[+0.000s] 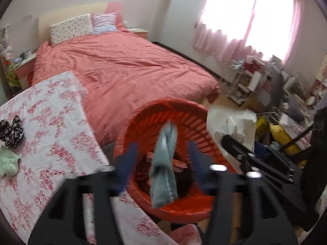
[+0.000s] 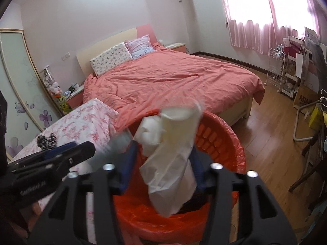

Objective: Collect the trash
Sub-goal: 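Open both grippers to drop the cloth and tissue into the basket, then move both grippers back over the bed toward the remaining cloths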

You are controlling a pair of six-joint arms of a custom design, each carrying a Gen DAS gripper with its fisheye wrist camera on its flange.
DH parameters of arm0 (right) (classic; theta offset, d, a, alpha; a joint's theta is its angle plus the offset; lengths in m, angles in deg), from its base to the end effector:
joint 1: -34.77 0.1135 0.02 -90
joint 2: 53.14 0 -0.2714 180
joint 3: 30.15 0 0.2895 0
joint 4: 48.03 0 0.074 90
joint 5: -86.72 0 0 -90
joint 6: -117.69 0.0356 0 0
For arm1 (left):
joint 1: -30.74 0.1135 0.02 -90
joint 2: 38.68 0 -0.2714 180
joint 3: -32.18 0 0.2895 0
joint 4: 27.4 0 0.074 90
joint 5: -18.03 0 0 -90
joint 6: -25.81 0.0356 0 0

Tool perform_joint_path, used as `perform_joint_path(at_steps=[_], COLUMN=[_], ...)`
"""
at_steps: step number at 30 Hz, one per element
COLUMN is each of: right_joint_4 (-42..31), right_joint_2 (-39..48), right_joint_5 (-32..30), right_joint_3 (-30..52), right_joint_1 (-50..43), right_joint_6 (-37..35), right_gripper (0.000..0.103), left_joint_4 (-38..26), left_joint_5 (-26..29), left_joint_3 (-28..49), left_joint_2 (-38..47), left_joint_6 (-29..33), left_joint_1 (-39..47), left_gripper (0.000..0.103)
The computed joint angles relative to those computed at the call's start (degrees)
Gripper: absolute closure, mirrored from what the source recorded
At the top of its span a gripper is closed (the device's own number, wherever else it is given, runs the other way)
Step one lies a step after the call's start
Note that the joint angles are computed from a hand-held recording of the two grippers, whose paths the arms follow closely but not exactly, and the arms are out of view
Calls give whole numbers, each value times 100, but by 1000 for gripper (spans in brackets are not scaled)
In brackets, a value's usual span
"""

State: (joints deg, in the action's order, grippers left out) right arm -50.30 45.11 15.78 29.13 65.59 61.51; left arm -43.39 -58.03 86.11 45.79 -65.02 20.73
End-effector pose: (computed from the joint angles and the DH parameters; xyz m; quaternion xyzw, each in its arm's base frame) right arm 0.3194 0.1770 0.1291 0.0918 0.8962 0.0902 0.4246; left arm 0.3115 -0.0637 0.1578 0.1186 0.9155 -0.1469 0.3553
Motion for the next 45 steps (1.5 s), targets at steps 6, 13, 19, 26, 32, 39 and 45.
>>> perform_joint_path(at_steps=[6,13,19,26,32,39,45], right_joint_4=[97,42,-160,-338,-570,-930,-1118], right_joint_2=[271,301,392,741,1266,1773,2072], right_joint_5=[29,444,752,828,737,683,590], right_joint_3=[-6,32,237,738,1483,2262,2731], right_joint_1=[30,478,897,1382,1698,1889,1988], right_joint_6=[47,219,375,458,410,257,170], right_gripper=[38,24,15,14,14,14,14], left_joint_4=[-48,257,463,701,618,449,249], left_joint_5=[-251,-905,-987,-771,-852,-902,-299], left_joint_3=[-131,-726,-803,-349,401,741,770], left_joint_2=[41,-462,-276,413,1170,1647,1580], left_joint_6=[71,475,907,964,741,860,1114], left_joint_1=[336,1147,2232,3411,3365,3298,3803], left_gripper=[31,7,5,5,5,38,84])
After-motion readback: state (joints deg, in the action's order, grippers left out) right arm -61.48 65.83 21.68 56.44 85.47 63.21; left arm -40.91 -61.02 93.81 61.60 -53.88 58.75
